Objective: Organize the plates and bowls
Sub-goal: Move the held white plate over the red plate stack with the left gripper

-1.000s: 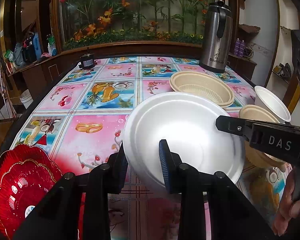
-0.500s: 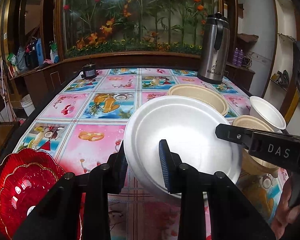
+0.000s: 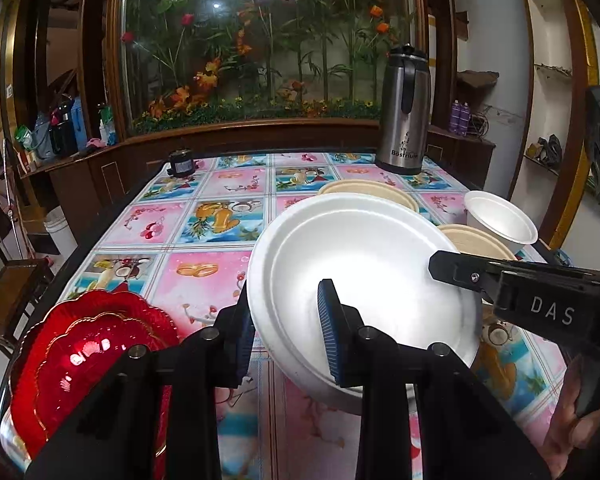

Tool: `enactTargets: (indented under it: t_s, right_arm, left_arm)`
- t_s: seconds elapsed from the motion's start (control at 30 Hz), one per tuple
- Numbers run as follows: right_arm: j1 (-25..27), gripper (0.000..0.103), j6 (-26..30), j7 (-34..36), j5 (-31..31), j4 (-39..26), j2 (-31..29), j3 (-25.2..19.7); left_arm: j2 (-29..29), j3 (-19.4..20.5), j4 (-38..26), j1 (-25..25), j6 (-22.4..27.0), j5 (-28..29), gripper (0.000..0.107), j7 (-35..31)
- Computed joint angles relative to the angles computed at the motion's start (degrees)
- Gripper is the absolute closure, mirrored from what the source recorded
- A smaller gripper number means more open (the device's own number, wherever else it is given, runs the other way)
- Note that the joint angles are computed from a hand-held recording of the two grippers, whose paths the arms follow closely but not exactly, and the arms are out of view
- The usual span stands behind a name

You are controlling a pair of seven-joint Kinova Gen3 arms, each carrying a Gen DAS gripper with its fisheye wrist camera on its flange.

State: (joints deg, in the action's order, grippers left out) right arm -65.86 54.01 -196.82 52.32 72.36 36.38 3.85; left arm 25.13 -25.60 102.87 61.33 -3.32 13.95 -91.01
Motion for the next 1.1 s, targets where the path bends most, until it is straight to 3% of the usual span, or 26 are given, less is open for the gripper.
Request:
enactTargets:
  t_s: [0.23, 0.37, 0.77, 1.1]
  right_arm:
    - [-2.0, 0.092, 4.6, 4.2, -0.9, -5.3, 1.6, -0.4]
    - [-2.4, 0.092, 5.6, 6.8, -2.0, -8.2, 2.8, -0.4]
    - [-2.0, 0.091, 5.7, 16.4, -8.7, -18.9, 8.3, 1.0]
    - [-1.3, 0.091, 11.2, 28.4, -15.8, -35.2, 16.2, 2.7]
  left_arm:
    - [-3.1, -1.1, 4.5, 1.0, -3.6, 3.4, 0.080, -3.6]
    - [-4.7, 0.3, 6.9, -0.5, -5.8, 5.6, 0.080, -6.1]
    - [-7.6, 11.5, 11.5, -13.2, -10.5, 8.2, 0.080, -9.5]
    - [-8.5, 20.5, 14.2, -23.8, -13.5, 10.9, 0.080, -12.0]
